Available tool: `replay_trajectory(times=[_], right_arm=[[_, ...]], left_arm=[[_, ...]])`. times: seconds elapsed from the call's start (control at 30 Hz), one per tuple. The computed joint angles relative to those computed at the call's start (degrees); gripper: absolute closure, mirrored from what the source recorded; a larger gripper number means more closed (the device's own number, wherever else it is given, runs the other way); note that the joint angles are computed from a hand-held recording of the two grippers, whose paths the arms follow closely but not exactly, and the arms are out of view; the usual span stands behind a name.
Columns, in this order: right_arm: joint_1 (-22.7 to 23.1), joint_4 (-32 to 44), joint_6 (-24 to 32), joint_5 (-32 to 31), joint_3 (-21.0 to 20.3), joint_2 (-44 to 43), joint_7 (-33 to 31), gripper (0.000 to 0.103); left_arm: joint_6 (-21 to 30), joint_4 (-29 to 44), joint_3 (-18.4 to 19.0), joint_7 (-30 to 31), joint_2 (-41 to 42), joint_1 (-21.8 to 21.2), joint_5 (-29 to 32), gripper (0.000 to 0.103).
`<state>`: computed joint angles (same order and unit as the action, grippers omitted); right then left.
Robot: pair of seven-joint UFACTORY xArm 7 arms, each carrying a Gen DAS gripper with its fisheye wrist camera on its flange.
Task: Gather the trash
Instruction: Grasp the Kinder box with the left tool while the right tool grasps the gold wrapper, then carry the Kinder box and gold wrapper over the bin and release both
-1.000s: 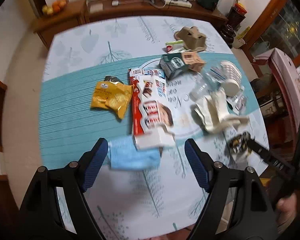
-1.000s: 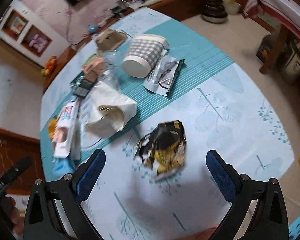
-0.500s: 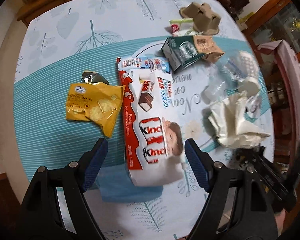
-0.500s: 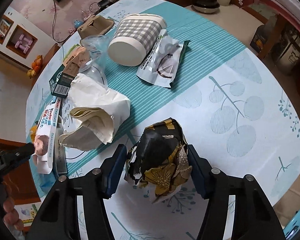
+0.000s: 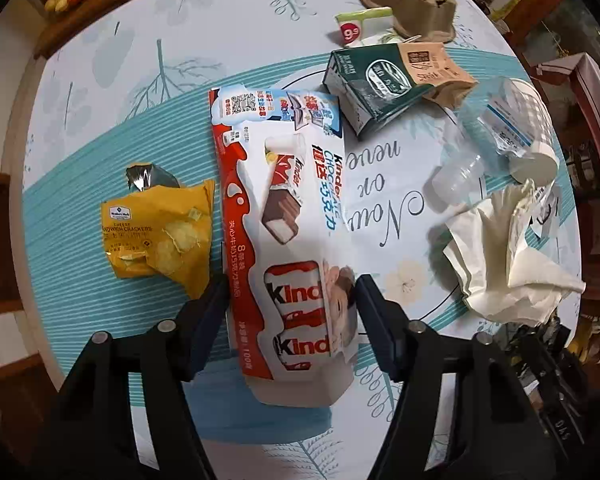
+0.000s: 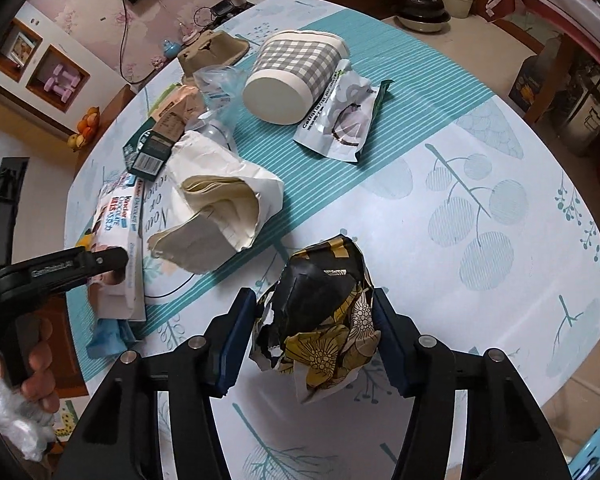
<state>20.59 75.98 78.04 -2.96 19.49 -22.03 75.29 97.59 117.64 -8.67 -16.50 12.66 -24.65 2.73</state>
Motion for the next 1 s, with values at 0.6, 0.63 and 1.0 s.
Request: replay_trajectory(times=[0.6, 0.63, 1.0], right_arm=[[0.35, 3.87, -0.24, 1.15, 2.33, -3.49, 0.51, 0.046], [0.33, 4.15, -0.3, 1.17, 2.45, -3.59, 0.4, 0.046], [1.13, 4.78, -1.35, 3.5, 2.9, -7.91, -4.23, 0.047]], left_arm=[[-2.31, -1.09, -0.93, 0.31, -10.02, 3.3, -7.02, 0.055], [-1.6, -0.26, -0.94, 0.1, -10.41, 3.47, -7.44, 0.056], [1.53, -3.45, -3.41, -5.07, -21.03, 3.02, -9.22, 0.057]])
